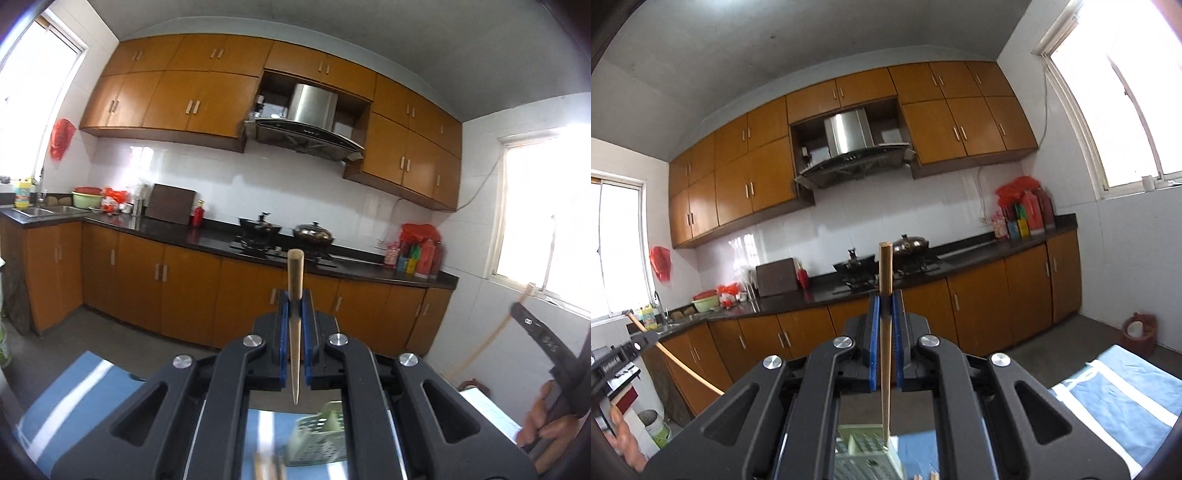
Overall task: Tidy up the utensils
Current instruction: 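Lift the held chopsticks with both tools and carry them over the green holder, then open both tools to drop the chopsticks upright into the green holder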
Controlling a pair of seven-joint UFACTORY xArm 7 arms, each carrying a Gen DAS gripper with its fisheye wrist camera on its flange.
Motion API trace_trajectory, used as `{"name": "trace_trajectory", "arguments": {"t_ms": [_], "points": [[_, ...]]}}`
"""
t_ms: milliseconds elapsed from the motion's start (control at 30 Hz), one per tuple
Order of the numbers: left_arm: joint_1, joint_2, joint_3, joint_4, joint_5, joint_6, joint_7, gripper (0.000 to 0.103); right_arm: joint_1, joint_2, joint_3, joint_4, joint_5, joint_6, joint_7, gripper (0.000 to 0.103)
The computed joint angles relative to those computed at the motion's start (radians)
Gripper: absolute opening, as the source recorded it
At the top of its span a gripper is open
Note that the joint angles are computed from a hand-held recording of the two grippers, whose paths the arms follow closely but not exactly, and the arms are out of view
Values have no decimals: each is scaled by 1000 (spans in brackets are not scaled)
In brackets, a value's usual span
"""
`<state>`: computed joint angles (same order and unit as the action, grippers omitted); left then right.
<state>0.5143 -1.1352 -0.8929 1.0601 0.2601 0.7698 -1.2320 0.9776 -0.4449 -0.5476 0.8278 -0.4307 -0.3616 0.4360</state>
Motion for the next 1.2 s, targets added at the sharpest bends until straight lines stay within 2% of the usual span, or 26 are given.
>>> {"name": "trace_trajectory", "arguments": {"t_ms": [67, 167, 267, 300, 433, 567, 700, 767, 800, 833, 900, 967, 1067, 1133, 1200], "points": [[23, 26, -24, 14, -7, -18, -7, 8, 34, 42, -23, 23, -7, -25, 16, 7], [45, 56, -53, 11, -17, -59, -23, 8, 40, 104, -34, 45, -41, -59, 58, 7], [65, 88, -86, -2, -25, -106, -45, 8, 20, 135, -16, 49, -72, -50, 94, 7], [75, 97, -100, -2, -23, -114, -50, 8, 36, 150, -36, 54, -100, -41, 119, 7], [94, 121, -147, -26, -17, -131, -61, 8, 13, 165, -30, 32, -162, -20, 172, 7], [105, 159, -183, -35, -17, -131, -59, 8, 79, 156, -112, 32, -285, 24, 260, 7], [80, 173, -184, -62, -14, -125, -72, 11, 129, 134, -148, 22, -305, 61, 249, 8], [66, 172, -176, -72, -7, -120, -79, 18, 138, 112, -149, 11, -293, 83, 220, 9], [57, 168, -169, -76, -3, -115, -85, 20, 138, 103, -147, 4, -284, 87, 206, 14], [48, 164, -163, -81, 1, -111, -91, 26, 120, 91, -127, -7, -271, 91, 193, 25], [27, 149, -149, -90, 7, -99, -105, 33, 52, 89, -66, -26, -227, 68, 166, 38], [-12, 127, -124, -104, 13, -77, -115, 37, 10, 68, -25, -51, -196, 65, 133, 38], [-80, 94, -95, -127, 12, -21, -130, 44, -10, -10, -19, -107, -185, 92, 83, 38], [-138, 73, -83, -152, 6, 37, -136, 50, -50, -78, -5, -173, -181, 133, 47, 38], [-196, 66, -77, -177, -2, 100, -139, 55, -50, -121, -23, -215, -173, 190, 13, 38]]}}
